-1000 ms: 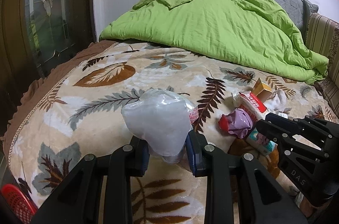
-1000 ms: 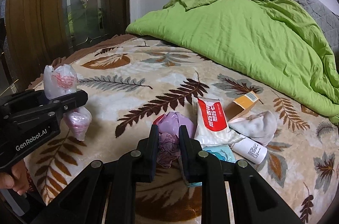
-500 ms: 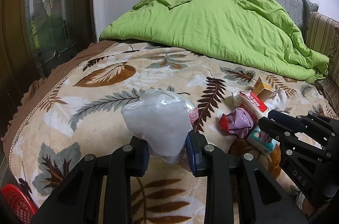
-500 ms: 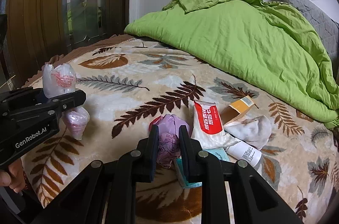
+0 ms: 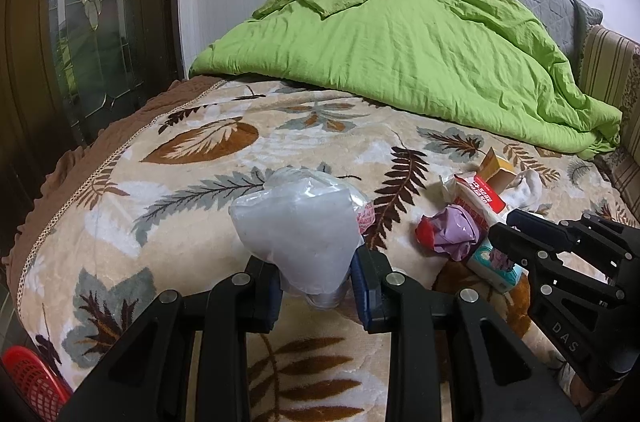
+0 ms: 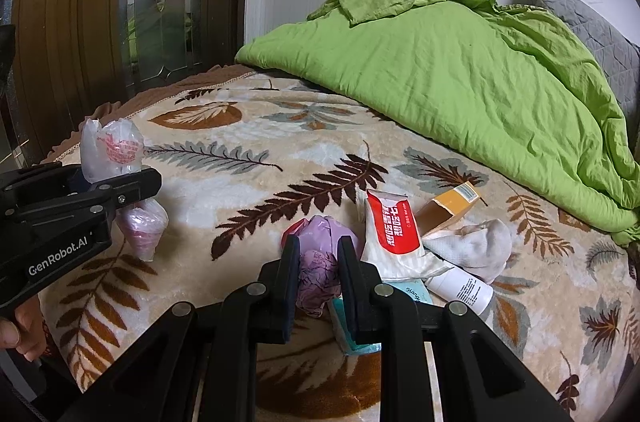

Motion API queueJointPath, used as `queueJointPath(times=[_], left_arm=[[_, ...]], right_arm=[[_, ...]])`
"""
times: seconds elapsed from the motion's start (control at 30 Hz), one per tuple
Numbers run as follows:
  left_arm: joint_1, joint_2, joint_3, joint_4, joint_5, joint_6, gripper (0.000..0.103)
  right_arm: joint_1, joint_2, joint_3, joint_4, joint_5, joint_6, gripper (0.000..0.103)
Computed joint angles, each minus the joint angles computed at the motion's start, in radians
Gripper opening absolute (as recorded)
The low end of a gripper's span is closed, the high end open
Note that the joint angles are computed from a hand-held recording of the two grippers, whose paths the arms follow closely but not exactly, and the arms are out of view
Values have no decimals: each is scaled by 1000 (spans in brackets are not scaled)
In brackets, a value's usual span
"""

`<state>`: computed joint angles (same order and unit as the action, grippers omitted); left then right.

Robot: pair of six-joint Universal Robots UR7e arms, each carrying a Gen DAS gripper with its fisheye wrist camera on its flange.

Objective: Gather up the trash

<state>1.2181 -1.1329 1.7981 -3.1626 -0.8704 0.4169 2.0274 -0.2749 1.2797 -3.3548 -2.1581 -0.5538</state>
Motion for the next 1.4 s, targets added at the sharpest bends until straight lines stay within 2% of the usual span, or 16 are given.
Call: queueJointPath(times=[0.77, 0.97, 1.07, 1.17, 1.33, 1.4], left_arm=[[3, -6, -2, 11, -9, -9, 28], [7, -35, -3, 53, -23, -92, 28], [-1, -66, 10, 48, -16, -111, 28], [-19, -115, 34, 40, -9, -86, 28], [-34, -245, 91, 98, 5, -97, 28], [-40, -305, 127, 101, 42, -83, 28]], right_arm=[[0, 0, -2, 7, 1, 3, 21], [2, 0, -3, 7, 3, 6, 21], [4, -3, -3, 13, 10, 26, 21], [8, -14, 0, 54, 29, 81, 21], [27, -34, 4, 107, 88, 118, 21], [39, -44, 6, 136, 125, 135, 21]])
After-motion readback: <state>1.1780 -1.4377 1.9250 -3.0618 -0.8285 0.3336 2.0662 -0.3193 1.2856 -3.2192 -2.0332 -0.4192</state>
